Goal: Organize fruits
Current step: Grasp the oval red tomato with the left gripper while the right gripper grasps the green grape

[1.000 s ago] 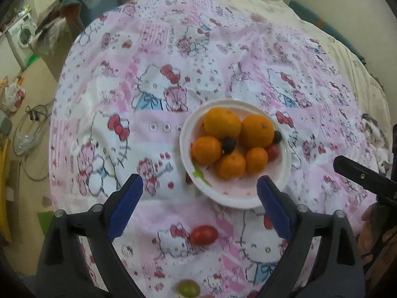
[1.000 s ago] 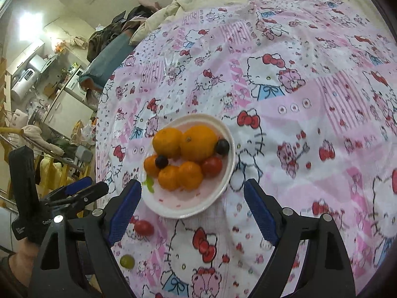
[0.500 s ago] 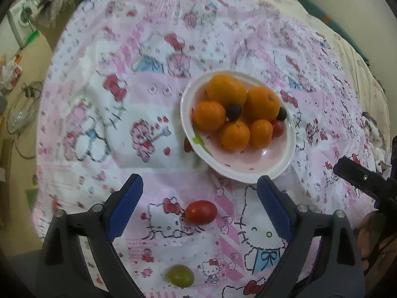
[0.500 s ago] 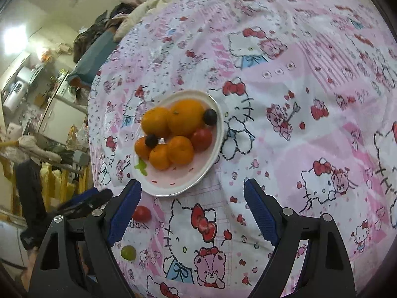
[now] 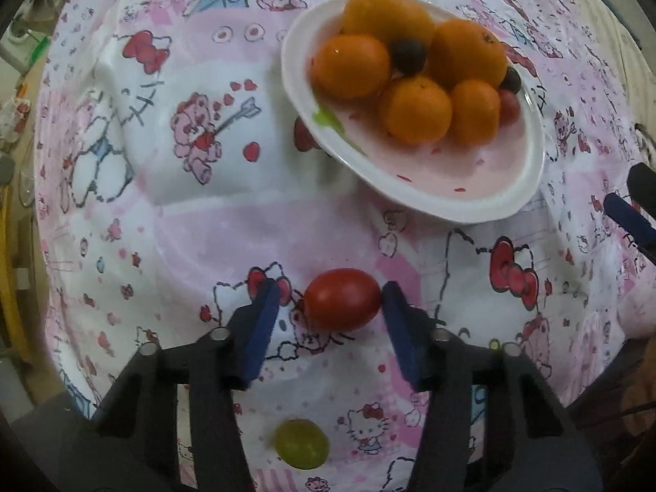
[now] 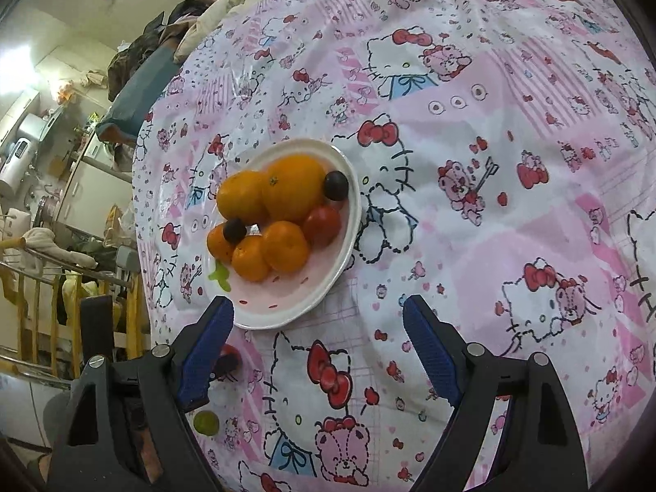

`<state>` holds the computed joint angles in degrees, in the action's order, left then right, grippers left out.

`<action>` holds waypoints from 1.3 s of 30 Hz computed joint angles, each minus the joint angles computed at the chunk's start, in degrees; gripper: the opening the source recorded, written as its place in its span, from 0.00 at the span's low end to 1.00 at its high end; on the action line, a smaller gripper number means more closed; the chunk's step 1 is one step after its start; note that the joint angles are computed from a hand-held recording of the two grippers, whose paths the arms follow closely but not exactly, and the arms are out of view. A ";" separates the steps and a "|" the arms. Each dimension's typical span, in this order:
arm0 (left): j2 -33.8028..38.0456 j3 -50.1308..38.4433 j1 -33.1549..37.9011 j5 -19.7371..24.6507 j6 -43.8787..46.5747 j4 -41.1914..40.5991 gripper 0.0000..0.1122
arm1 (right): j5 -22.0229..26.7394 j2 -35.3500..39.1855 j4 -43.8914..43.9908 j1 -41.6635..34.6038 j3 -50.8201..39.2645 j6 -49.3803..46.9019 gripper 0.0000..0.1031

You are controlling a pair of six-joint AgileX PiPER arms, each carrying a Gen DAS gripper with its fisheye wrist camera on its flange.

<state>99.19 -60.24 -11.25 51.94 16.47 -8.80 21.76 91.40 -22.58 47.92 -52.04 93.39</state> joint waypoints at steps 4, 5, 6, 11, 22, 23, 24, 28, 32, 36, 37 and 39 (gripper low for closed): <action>-1.14 0.91 -0.83 -0.38 0.19 0.48 0.30 | 0.08 0.34 0.11 0.01 -0.49 -0.27 0.84; -1.29 0.90 -0.84 -0.29 0.30 0.41 0.30 | 0.09 0.36 0.13 0.03 -0.50 -0.34 0.84; -1.48 0.97 -0.62 -0.10 0.69 -0.01 0.30 | 0.15 0.39 0.16 0.06 -0.50 -0.36 0.84; -3.07 -1.57 1.90 3.05 1.73 -1.65 0.30 | 0.68 0.41 -0.07 0.41 -0.69 -0.15 0.85; -7.19 -6.58 12.39 7.21 7.79 -5.55 0.30 | 2.82 6.40 4.10 5.99 -8.83 -10.26 0.84; -7.75 -6.58 13.57 7.59 8.75 -6.08 0.30 | 1.94 7.24 5.00 6.57 -9.39 -11.50 0.84; -8.26 -6.22 14.08 7.53 9.10 -6.27 0.30 | 0.92 8.25 6.27 7.15 -10.09 -13.09 0.85; -8.74 -5.85 17.15 8.51 10.32 -7.20 0.30 | -3.20 12.22 14.94 8.65 -12.82 -22.77 0.84; -7.87 -6.51 20.12 9.78 11.33 -8.37 0.30 | -1.34 17.37 21.44 10.71 -18.98 -33.74 0.84; -8.10 -5.76 20.56 8.41 11.72 -8.30 0.30 | 1.94 22.71 29.85 11.99 -25.51 -47.57 0.75; -7.82 -6.07 20.96 8.79 11.86 -8.58 0.30 | 3.00 23.83 29.92 12.56 -27.05 -49.00 0.74; -7.23 -6.64 21.50 9.42 11.80 -9.13 0.30 | 5.27 26.29 31.59 13.35 -30.38 -52.96 0.72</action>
